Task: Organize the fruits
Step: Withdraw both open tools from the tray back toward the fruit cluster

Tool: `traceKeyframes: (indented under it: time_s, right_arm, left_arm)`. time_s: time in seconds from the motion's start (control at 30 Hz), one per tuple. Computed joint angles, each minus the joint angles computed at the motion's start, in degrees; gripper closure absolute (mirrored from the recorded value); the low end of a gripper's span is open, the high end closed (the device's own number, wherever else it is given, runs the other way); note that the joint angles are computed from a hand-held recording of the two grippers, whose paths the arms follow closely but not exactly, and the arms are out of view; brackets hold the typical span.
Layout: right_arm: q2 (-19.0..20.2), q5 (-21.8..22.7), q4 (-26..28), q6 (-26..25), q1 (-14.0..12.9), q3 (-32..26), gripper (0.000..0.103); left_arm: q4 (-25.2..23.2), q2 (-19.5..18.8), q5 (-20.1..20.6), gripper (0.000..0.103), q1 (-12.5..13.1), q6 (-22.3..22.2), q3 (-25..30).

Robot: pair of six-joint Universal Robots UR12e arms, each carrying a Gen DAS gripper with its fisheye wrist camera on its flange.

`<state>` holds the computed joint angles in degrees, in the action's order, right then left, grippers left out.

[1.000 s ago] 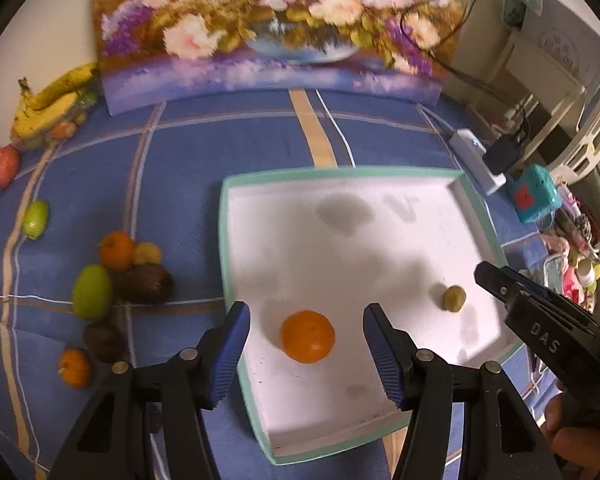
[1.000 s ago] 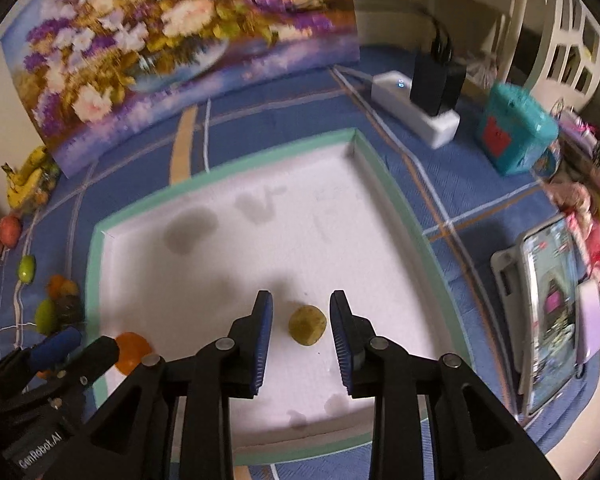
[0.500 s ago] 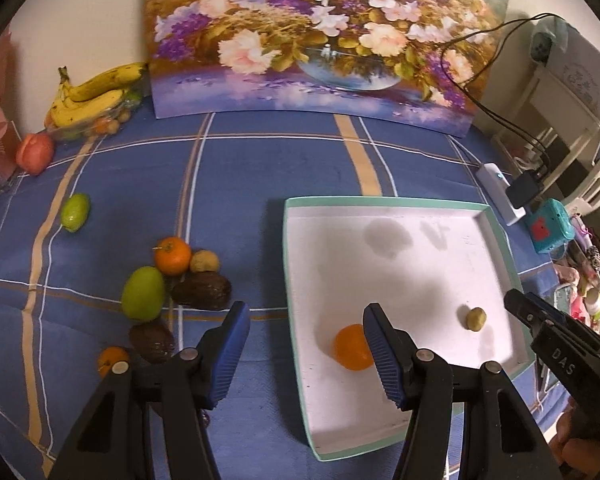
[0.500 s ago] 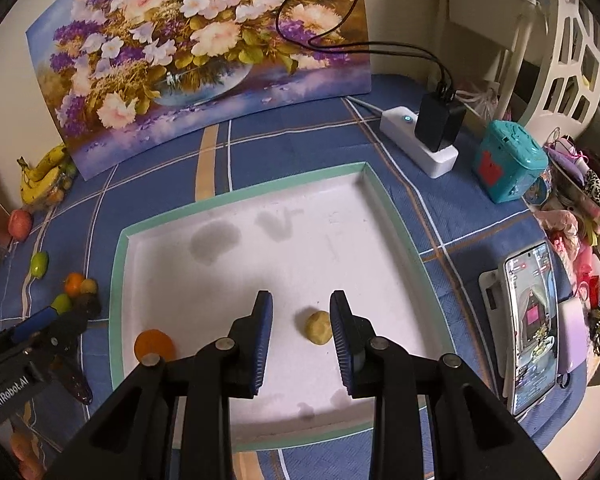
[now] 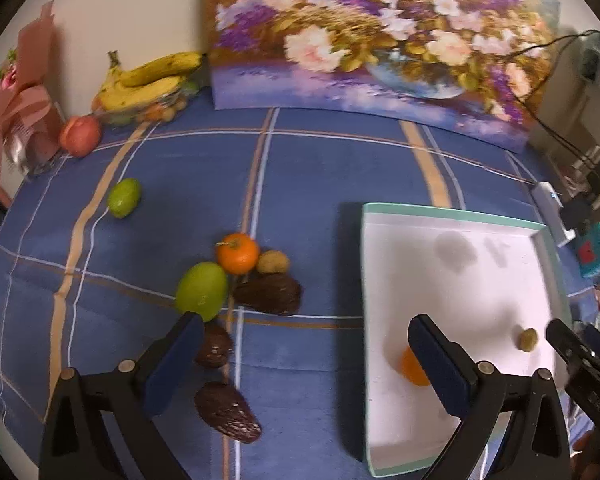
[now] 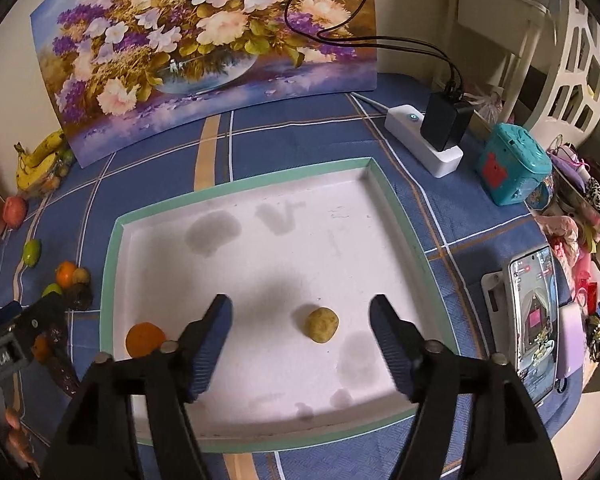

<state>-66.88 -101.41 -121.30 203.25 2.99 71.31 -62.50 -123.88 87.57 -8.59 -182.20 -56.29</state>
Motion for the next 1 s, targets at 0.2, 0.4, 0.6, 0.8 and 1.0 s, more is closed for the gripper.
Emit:
traceKeyframes:
  time_s: [0.2, 0.4, 0.6, 0.8, 1.0]
  right_arm:
    - [0.0, -0.4, -1.2, -0.5, 0.1, 0.3, 0.01]
    - [0.0, -1.2, -2.2, -0.9, 0.3, 0.5, 0.01]
    - [-0.1, -0.9, -4.1, -1.0, 0.3, 1.1, 0.01]
    - [0.2, 0.5, -4.2, -0.9, 0.4, 0.9, 0.01]
    - [1.1, 1.6, -4.1, -1.8, 1.2, -0.4, 0.01]
  left_arm:
    - [0.2, 0.0, 0.6, 0.0, 0.3, -0.8, -0.3]
    - [0.0, 0.1, 0.9, 0.0, 0.2, -0.3, -0.3]
    - [-0.1, 0.1, 0.4, 0.0, 0.3, 0.5, -0.3]
    - [0.9, 0.6, 0.3, 0.0, 0.9, 0.7, -1.0]
    - [2.5, 1.5, 1.7, 0.0, 2.3, -0.2, -2.2]
